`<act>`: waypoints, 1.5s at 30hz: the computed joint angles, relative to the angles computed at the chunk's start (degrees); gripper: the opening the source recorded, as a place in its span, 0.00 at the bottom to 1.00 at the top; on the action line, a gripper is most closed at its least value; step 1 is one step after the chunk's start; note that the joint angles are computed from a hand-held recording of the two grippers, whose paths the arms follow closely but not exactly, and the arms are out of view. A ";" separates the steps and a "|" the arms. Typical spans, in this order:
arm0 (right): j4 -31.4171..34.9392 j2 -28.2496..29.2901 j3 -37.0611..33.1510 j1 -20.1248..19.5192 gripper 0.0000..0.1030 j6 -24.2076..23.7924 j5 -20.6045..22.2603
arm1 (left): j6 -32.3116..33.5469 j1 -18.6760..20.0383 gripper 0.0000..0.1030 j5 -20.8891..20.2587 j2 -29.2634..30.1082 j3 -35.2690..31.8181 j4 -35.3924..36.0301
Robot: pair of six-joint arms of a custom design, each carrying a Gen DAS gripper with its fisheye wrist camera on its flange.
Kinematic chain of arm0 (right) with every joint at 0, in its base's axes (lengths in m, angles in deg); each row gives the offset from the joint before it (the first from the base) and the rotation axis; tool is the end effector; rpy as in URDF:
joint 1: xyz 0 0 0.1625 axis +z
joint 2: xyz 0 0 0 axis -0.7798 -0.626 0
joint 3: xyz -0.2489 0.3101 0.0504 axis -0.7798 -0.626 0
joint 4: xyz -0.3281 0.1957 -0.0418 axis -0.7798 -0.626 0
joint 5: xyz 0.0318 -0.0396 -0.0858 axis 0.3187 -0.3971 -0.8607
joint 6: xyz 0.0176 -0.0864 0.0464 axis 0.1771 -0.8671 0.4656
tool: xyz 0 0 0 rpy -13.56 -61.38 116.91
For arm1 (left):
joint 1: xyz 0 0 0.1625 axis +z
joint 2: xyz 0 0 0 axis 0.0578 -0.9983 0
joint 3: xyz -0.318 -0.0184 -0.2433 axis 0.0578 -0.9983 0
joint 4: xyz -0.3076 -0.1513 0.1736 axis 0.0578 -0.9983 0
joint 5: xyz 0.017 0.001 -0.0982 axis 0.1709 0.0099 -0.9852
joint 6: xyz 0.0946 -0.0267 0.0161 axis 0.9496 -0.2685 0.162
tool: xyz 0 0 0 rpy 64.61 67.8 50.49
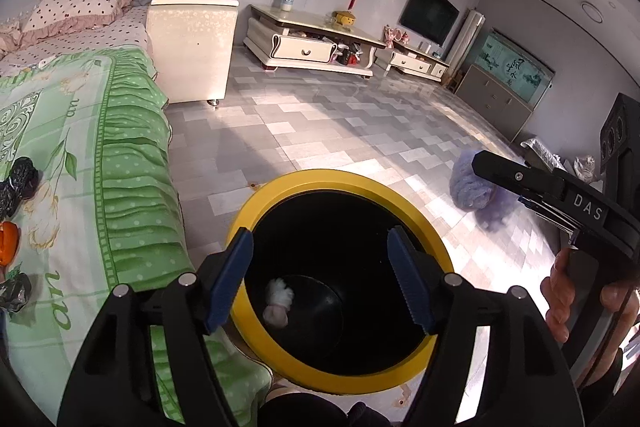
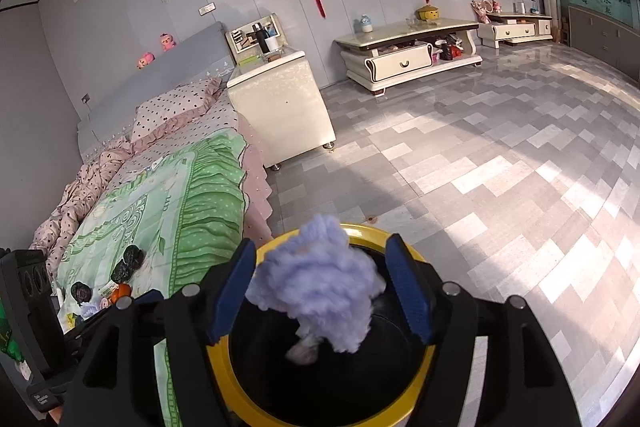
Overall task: Collect trash
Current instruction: 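Move both open grippers back over the bed toward the green chip bag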
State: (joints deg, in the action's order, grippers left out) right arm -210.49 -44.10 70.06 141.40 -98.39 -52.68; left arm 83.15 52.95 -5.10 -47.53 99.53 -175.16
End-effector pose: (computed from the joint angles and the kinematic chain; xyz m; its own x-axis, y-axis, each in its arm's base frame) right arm 0.0872 -0.6761 0.3323 -0.8489 0.3061 0.4309 -0.2218 0.5336 -0.8161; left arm -0.3447 -0.7987 0.0418 -0.7563 0.5890 -0.2846 0.6540 0.6702 -0.3508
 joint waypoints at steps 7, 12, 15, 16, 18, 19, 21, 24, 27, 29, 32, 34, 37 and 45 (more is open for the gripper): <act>-2.92 0.37 1.68 0.92 0.70 -1.28 -0.80 | 0.93 0.22 0.81 3.82 -5.03 7.32 -6.13; -4.74 0.65 3.06 2.62 0.71 -3.46 2.07 | 1.80 1.14 0.82 6.22 -9.67 13.10 -10.59; -4.88 1.79 2.53 4.57 0.71 -4.67 2.33 | 2.67 1.92 0.83 8.03 -12.71 16.41 -13.03; -4.85 2.21 2.35 5.21 0.71 -5.14 2.70 | 2.74 2.30 0.83 8.45 -13.70 17.38 -13.66; -4.61 3.21 1.75 6.58 0.71 -6.39 3.49 | 3.03 3.10 0.83 9.34 -15.73 19.62 -15.40; -4.50 3.78 1.41 7.29 0.71 -7.05 3.81 | 3.27 3.44 0.83 10.00 -16.76 20.65 -16.33; -3.76 4.91 0.61 8.58 0.71 -7.90 4.83 | 3.80 4.16 0.83 11.40 -18.98 23.19 -18.43; -1.94 6.81 -0.84 10.37 0.71 -8.46 6.53 | 4.04 5.30 0.83 13.99 -21.50 25.00 -20.03; -0.04 8.97 -2.31 11.98 0.71 -9.38 8.15 | 4.00 6.79 0.83 16.15 -23.85 26.49 -21.22; 1.57 10.77 -3.94 12.99 0.71 -10.01 8.76 | 4.48 7.70 0.83 17.90 -25.12 26.98 -21.71; 4.17 12.92 -5.52 13.90 0.71 -10.12 10.39 | 6.05 8.85 0.83 21.07 -26.67 27.65 -23.10; 6.43 14.64 -7.17 14.41 0.71 -10.28 11.07 | 5.91 10.05 0.83 22.49 -27.40 27.27 -22.82; 9.33 17.16 -9.10 15.10 0.71 -10.61 11.97 | 4.88 11.89 0.83 23.77 -28.46 26.79 -21.72; 18.55 24.70 -15.58 15.93 0.71 -11.21 12.41 | 4.64 16.42 0.83 26.87 -28.77 25.41 -21.10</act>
